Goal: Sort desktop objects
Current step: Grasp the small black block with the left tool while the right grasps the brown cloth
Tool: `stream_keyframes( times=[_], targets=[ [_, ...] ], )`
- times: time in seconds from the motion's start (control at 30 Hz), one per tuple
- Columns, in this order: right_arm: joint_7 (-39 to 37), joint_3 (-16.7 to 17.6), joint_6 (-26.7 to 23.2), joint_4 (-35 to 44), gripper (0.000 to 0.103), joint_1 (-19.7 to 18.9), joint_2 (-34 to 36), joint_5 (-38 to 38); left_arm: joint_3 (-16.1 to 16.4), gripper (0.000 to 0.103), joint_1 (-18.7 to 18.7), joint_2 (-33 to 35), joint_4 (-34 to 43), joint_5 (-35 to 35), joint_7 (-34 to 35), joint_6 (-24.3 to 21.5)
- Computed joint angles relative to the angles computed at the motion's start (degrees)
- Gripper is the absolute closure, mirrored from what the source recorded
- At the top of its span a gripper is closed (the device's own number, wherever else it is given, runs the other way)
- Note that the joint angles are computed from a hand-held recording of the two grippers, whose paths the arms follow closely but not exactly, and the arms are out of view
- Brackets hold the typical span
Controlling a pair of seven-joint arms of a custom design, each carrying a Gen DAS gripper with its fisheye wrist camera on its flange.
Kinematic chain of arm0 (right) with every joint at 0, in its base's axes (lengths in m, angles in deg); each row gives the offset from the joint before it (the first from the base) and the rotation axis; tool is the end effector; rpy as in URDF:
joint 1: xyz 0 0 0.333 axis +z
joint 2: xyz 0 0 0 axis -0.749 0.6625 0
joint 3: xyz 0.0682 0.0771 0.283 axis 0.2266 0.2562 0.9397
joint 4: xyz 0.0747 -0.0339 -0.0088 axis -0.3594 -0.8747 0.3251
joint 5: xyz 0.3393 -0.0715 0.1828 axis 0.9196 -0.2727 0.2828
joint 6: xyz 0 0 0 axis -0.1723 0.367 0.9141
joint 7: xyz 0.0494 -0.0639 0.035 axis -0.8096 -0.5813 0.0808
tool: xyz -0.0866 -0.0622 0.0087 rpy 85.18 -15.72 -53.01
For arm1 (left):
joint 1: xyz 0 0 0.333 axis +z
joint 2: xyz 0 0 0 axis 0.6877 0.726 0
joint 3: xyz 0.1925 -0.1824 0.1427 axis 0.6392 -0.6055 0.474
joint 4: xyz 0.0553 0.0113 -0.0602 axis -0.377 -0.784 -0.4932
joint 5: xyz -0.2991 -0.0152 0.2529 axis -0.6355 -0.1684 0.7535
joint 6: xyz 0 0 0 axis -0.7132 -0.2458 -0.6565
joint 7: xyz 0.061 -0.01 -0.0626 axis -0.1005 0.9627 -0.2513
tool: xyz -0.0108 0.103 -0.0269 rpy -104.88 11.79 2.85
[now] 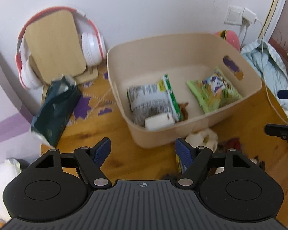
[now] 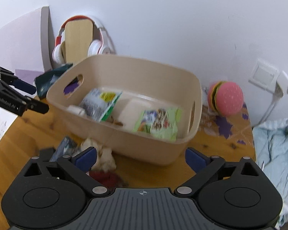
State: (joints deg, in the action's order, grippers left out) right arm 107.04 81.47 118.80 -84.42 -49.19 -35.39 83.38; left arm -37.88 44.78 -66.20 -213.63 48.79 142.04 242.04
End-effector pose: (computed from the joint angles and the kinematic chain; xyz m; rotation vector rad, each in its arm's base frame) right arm 0.4576 0.0778 0.4024 -1.8833 1.7448 -0.6175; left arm 0.5636 -0.0371 0.4948 -1.2098 2.0538 -0.5141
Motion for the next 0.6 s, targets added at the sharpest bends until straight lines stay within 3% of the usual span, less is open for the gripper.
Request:
stream_keyframes(
  times=[0.17,0.33,0.6],
  targets=[
    [6.8,1.1,-5.2,-3.6,0.0,-0.2,-3.4,2.3,0.5,0.027,0.8,-0.6,-2.4,1.0,0.0,-0.3],
    [14.9,-2.1,-12.4,-5.7,0.0,5.0,-5.0,11.3,0.5,0.027,2.0,-0.9,-4.8,4.5,-1.5,0.6],
    [28.6,-2.2,-13.4,-7.8,0.008,8.5,-4.8,18.0,1.8,0.027,0.9,-0.1,-7.5,1.3,8.7,2.6]
  ],
)
